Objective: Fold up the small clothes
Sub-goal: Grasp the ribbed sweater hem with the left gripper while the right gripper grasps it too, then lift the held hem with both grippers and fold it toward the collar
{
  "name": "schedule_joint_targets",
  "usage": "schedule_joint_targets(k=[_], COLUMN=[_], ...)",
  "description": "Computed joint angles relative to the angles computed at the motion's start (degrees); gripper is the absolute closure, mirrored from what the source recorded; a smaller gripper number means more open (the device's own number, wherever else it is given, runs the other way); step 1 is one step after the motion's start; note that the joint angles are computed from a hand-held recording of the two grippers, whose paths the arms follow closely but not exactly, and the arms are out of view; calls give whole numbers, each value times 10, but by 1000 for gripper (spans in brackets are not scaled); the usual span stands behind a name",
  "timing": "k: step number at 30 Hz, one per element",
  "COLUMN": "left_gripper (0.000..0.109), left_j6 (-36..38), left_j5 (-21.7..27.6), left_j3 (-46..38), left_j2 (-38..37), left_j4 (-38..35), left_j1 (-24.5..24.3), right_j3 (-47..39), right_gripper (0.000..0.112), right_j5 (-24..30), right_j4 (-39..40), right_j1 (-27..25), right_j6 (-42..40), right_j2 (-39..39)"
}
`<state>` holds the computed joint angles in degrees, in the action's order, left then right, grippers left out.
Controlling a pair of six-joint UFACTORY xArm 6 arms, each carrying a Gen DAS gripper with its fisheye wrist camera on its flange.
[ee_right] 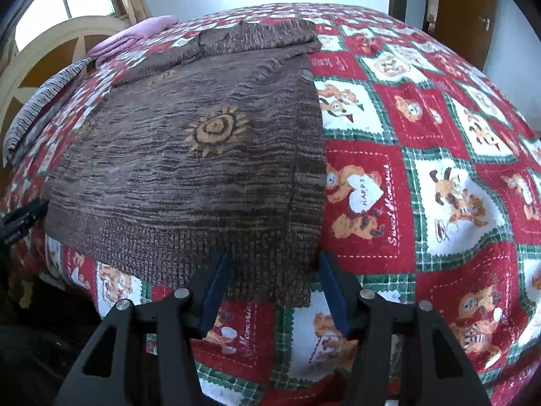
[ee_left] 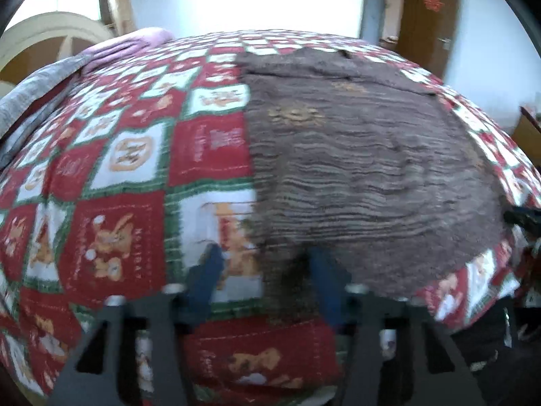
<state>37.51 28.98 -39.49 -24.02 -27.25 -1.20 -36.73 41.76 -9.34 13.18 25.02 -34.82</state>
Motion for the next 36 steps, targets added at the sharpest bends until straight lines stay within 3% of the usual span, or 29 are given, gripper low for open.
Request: schedule_joint_targets(k=[1,2,4,10,12,22,31,36], left_gripper=[99,99,100,101,101,101,101,101], left_j6=[17,29,31,108,109,82,79,52], left_j5=[15,28,16,124,134,137,125,105], left_j3=[-3,-6,-1,-64,-73,-143,-224,-276], left_j2=[-2,-5,-14,-16,-18,41,90,137], left_j4=[-17,-29,-20,-164,-171,-150,-188,-174], left_j1=[-1,0,-3,59,62,46,42,32], right_j3=[1,4,11,35,40,26,-51,-104], right_gripper=[79,94,106,106,106,106,106,106], right_j5=[-2,-5,-22,-96,-122,-180,-207,-228], right_j4=[-3,-4,37,201,245,335,340,364], right_j1=[0,-1,-12,-48,-53,-64,-71,-71], right_j6=[1,1,-26,-128,-155,-187,-207,-234], right_j2=[-2,-6,-19,-88,-111,-104,-38,13])
